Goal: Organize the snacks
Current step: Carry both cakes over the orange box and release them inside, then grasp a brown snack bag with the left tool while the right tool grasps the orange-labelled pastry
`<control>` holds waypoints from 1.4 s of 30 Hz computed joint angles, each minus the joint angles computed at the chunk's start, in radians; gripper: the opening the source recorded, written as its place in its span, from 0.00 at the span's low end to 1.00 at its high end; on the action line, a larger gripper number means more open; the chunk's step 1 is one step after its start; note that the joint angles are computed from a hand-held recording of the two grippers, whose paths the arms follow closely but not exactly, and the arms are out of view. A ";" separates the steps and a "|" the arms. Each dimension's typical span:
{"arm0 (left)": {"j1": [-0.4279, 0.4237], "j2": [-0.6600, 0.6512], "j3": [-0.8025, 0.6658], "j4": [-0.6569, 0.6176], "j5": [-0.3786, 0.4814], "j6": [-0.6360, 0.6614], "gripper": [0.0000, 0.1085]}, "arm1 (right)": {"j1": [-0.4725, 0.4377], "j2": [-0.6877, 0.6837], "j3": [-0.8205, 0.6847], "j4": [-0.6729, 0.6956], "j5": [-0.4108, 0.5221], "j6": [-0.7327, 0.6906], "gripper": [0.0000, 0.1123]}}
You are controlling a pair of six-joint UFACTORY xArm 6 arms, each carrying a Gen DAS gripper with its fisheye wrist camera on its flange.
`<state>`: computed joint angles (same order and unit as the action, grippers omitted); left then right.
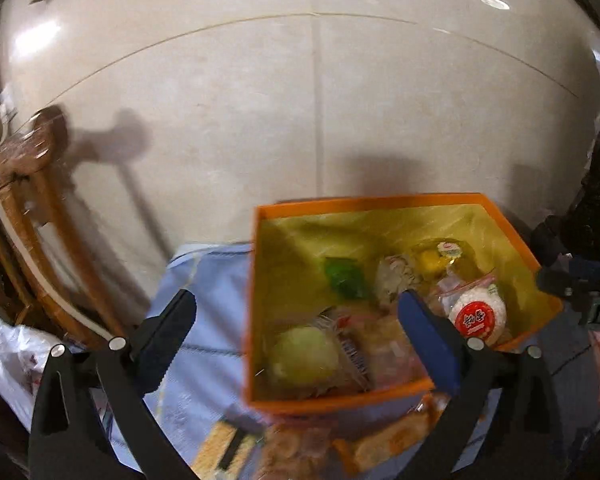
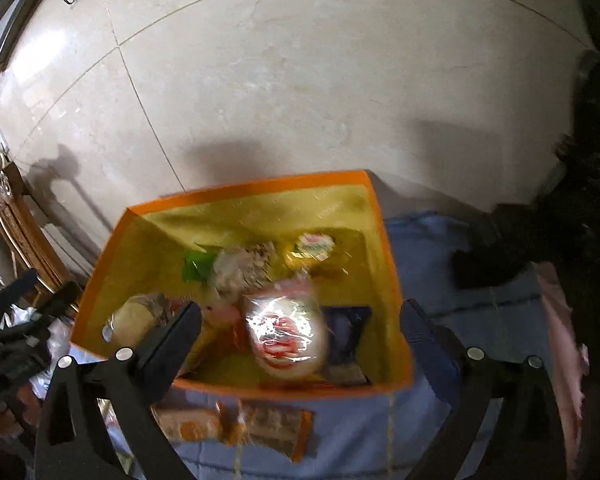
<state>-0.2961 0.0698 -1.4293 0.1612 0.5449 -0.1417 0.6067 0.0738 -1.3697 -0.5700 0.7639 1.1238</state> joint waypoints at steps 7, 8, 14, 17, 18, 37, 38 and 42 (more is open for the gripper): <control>0.117 -0.244 0.286 -0.034 -0.002 0.043 0.91 | 0.140 0.000 0.067 -0.017 0.046 0.066 0.89; 0.132 -0.276 0.324 -0.049 0.009 0.050 0.91 | 0.160 0.027 0.079 -0.011 -0.009 0.063 0.89; 0.189 -0.487 0.549 -0.024 0.061 0.082 0.91 | 0.208 0.238 -0.040 0.059 -0.113 0.081 0.89; 0.220 -0.561 0.632 -0.093 0.083 0.178 0.91 | 0.234 0.343 -0.165 0.023 -0.031 0.053 0.89; 0.229 -0.581 0.652 -0.116 0.086 0.194 0.91 | 0.245 0.386 -0.223 -0.009 0.037 0.036 0.89; 0.236 -0.576 0.696 -0.171 0.113 0.213 0.91 | 0.219 0.337 -0.148 -0.064 0.013 0.174 0.75; 0.231 -0.577 0.698 -0.172 0.116 0.212 0.91 | 0.223 0.327 -0.145 -0.074 0.027 0.172 0.75; 0.212 -0.584 0.713 -0.165 0.093 0.212 0.91 | 0.252 0.189 -0.054 -0.168 0.036 0.235 0.75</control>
